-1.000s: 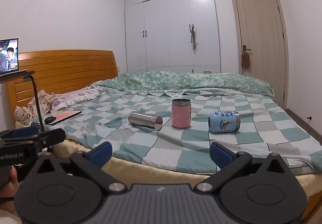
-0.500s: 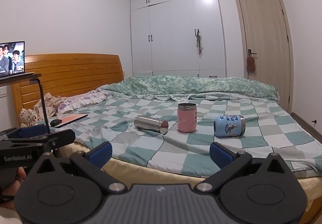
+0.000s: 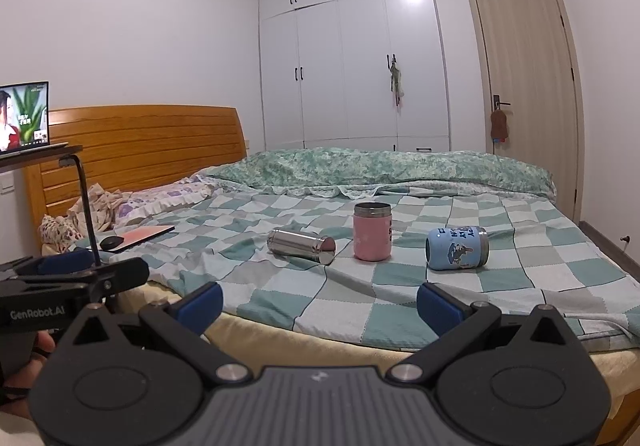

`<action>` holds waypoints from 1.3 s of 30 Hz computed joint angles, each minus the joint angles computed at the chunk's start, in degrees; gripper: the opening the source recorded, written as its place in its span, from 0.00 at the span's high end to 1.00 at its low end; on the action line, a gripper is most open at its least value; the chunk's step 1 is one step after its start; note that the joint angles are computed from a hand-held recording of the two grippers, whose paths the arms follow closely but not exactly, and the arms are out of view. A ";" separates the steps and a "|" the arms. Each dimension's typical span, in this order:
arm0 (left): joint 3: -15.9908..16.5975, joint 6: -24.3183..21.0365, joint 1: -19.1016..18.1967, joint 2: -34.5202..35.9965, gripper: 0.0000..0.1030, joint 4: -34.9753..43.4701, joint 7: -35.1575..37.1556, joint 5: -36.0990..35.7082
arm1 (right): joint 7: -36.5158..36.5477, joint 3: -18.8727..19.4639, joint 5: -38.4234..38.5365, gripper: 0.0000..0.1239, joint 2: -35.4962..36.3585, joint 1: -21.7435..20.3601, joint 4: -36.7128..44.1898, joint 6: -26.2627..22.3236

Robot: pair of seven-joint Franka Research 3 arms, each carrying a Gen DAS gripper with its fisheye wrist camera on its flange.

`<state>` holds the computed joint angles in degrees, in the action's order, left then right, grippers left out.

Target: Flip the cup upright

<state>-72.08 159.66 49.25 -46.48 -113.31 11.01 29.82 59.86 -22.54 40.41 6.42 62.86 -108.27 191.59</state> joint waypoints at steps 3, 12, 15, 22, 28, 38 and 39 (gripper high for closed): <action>-0.14 -0.16 0.10 0.35 0.00 0.16 0.23 -0.15 | 0.74 -0.35 -1.04 0.17 0.06 0.11 0.06 -0.42; -0.13 -0.49 0.00 0.69 0.00 0.27 0.45 -0.32 | 4.47 -8.65 -4.15 0.17 0.68 7.64 -0.06 -1.16; -0.15 -0.54 0.03 0.78 0.00 0.33 0.48 -0.30 | 6.14 -10.05 -5.87 0.17 0.71 8.71 -0.29 -1.26; -0.09 -0.49 0.00 0.79 0.00 0.28 0.44 -0.19 | 7.53 -10.23 -7.41 0.17 0.73 8.50 -0.41 -1.41; -0.17 -0.65 -0.03 1.09 0.00 0.33 0.44 -0.25 | 8.83 -9.64 -9.01 0.17 0.77 7.65 -0.46 -1.58; -0.15 -0.86 -0.32 1.40 0.00 0.18 0.31 -0.26 | 12.82 -10.07 -13.33 0.17 0.53 7.30 -1.05 -2.01; -0.08 -0.83 -0.41 1.49 0.00 0.11 0.32 -0.22 | 13.23 -10.30 -13.78 0.17 0.49 7.48 -1.13 -1.97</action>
<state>-72.17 158.83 48.84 -45.00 -113.21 11.33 29.60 73.09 -32.85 26.63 6.91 70.34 -109.39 189.62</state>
